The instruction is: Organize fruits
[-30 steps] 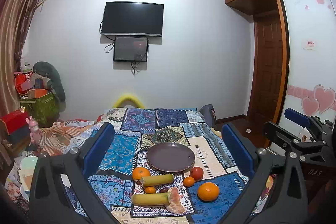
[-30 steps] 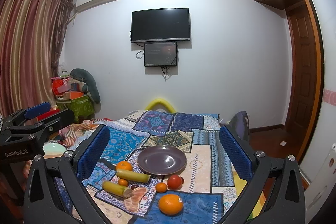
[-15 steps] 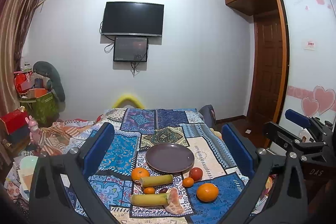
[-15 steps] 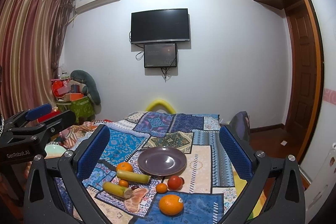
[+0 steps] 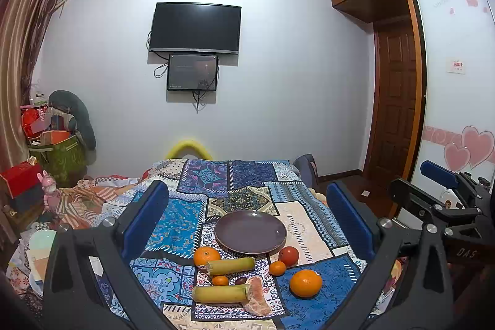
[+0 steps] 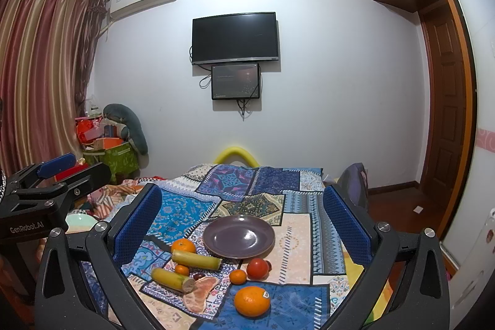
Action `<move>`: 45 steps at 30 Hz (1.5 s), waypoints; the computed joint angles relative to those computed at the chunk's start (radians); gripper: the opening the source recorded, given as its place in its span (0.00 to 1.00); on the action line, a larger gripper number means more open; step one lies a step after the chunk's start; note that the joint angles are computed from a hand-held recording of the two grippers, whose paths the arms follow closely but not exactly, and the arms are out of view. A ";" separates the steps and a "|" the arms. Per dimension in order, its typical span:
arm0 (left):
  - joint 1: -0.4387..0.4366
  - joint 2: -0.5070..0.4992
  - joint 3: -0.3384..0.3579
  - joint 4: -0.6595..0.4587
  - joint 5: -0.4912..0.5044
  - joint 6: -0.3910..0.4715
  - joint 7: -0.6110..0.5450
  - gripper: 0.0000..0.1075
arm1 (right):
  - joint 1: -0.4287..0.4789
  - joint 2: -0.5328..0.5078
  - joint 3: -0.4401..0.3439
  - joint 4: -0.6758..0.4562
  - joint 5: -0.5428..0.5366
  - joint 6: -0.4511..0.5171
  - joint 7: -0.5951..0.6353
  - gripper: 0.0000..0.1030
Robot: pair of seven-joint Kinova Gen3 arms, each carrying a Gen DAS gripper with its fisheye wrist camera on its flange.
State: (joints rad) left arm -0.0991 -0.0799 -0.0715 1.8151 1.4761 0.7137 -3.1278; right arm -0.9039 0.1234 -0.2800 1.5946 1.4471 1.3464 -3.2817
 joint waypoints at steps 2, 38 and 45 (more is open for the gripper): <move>0.001 0.000 0.000 0.000 0.001 -0.002 -0.001 0.96 | 0.000 0.000 0.000 -0.001 -0.001 0.000 0.000 1.00; -0.004 0.088 0.030 -0.088 -0.198 -0.047 0.203 0.96 | 0.044 0.022 0.032 -0.024 -0.115 -0.042 0.037 1.00; -0.029 0.202 0.077 -0.197 -0.429 -0.041 0.365 0.96 | 0.109 0.022 0.060 0.000 -0.247 -0.149 0.085 1.00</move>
State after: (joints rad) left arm -0.1286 0.1217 0.0051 1.6181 1.0475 0.6725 -2.7632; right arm -0.7944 0.1458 -0.2199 1.5946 1.2001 1.1976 -3.1965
